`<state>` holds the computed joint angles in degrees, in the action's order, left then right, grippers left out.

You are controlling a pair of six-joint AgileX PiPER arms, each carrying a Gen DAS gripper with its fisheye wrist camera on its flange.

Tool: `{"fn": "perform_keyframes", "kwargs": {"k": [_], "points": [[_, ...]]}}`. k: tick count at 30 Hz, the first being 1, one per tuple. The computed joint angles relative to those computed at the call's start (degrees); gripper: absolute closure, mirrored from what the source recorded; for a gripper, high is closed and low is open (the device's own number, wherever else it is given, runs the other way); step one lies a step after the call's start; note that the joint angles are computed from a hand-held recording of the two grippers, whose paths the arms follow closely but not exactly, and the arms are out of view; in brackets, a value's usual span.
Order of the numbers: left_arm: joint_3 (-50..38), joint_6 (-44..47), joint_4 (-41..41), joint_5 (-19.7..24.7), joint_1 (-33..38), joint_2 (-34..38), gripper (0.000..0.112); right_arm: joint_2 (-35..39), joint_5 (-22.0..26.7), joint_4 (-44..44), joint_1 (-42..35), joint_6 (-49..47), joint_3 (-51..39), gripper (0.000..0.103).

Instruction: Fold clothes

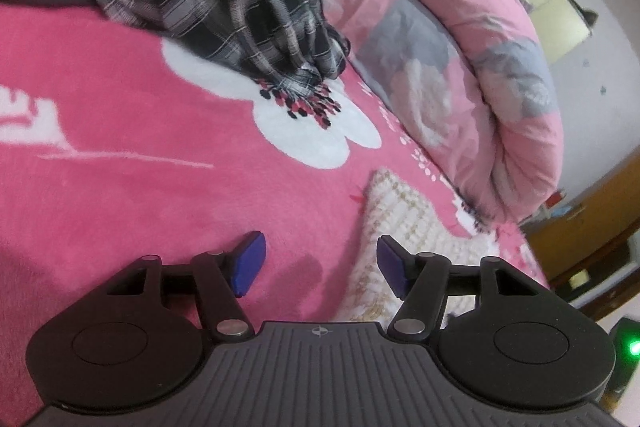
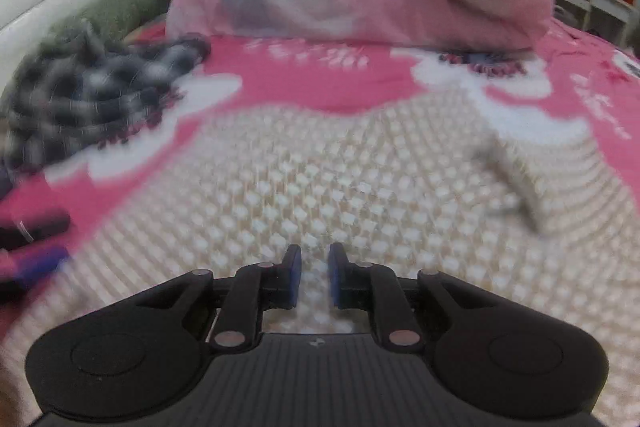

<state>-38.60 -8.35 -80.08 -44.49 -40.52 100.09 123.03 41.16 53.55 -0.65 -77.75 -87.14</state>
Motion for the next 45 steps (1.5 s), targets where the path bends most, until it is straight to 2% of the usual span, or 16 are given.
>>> {"fn": "perform_keyframes", "kwargs": {"k": [2, 4, 7, 9, 11, 13, 15, 18, 21, 23, 26, 30, 32, 35, 39, 45], "points": [[-1.8, 7.5, -3.3, 0.4, -0.3, 0.5, 0.049, -1.5, 1.8, 0.0, -1.1, 3.2, -0.2, 0.087], [-3.6, 13.8, -6.7, 0.1, -0.7, 1.1, 0.048, -5.2, 2.9, 3.4, -3.7, 0.1, 3.0, 0.087], [-5.0, 17.1, -9.0, -0.5, -1.1, 1.8, 0.046, -9.9, 1.6, 10.9, -9.6, -10.8, 9.4, 0.087], [-5.0, 17.2, -8.9, -0.6, -1.2, 2.0, 0.046, -9.4, -1.2, 12.9, -13.5, -13.9, 10.6, 0.087], [-4.5, 16.0, -7.9, -0.6, -1.2, 2.1, 0.046, -3.8, -6.1, 10.3, -15.3, -13.4, 7.7, 0.088], [-4.0, 15.4, -7.2, -1.1, -1.6, 2.3, 0.046, 0.0, -2.3, 14.5, -18.4, -18.5, 5.3, 0.089], [-3.7, 14.8, -6.7, -1.2, -1.8, 2.3, 0.046, -1.8, -1.3, 14.5, -19.6, -19.7, 5.9, 0.088], [-4.2, 15.8, -7.6, -1.2, -1.7, 2.5, 0.045, -3.8, 2.6, 21.3, -24.3, -23.8, 7.6, 0.087], [-5.1, 17.4, -8.6, -1.8, -2.0, 3.1, 0.043, 0.4, -1.7, 18.6, -26.9, -17.6, 3.1, 0.086], [-5.1, 17.3, -8.4, -2.0, -2.2, 3.3, 0.043, 6.3, 2.3, 15.1, -28.7, -10.5, -3.9, 0.087], [-4.8, 16.4, -7.7, -1.8, -1.9, 3.3, 0.043, 3.9, 2.5, 14.5, -29.2, -7.5, -3.7, 0.086], [-4.6, 16.7, -7.2, -1.5, -1.5, 3.4, 0.043, 1.6, 5.1, 17.6, -32.6, -12.8, 0.2, 0.085], [-4.7, 16.8, -7.3, -1.7, -1.6, 3.4, 0.043, 2.5, 3.2, 15.2, -32.2, -13.5, 1.0, 0.085], [-4.2, 16.0, -6.8, -2.2, -1.9, 3.1, 0.043, 2.0, 1.3, 19.6, -31.8, -19.7, 3.8, 0.084], [-4.4, 17.2, -9.7, -7.3, -5.0, 2.9, 0.043, 0.0, -2.1, 28.8, -30.9, -32.6, 10.3, 0.084], [-12.3, 33.9, -16.5, -19.0, -11.8, 4.7, 0.04, -2.4, 4.7, 26.3, -33.8, -27.6, 9.3, 0.083]]}}
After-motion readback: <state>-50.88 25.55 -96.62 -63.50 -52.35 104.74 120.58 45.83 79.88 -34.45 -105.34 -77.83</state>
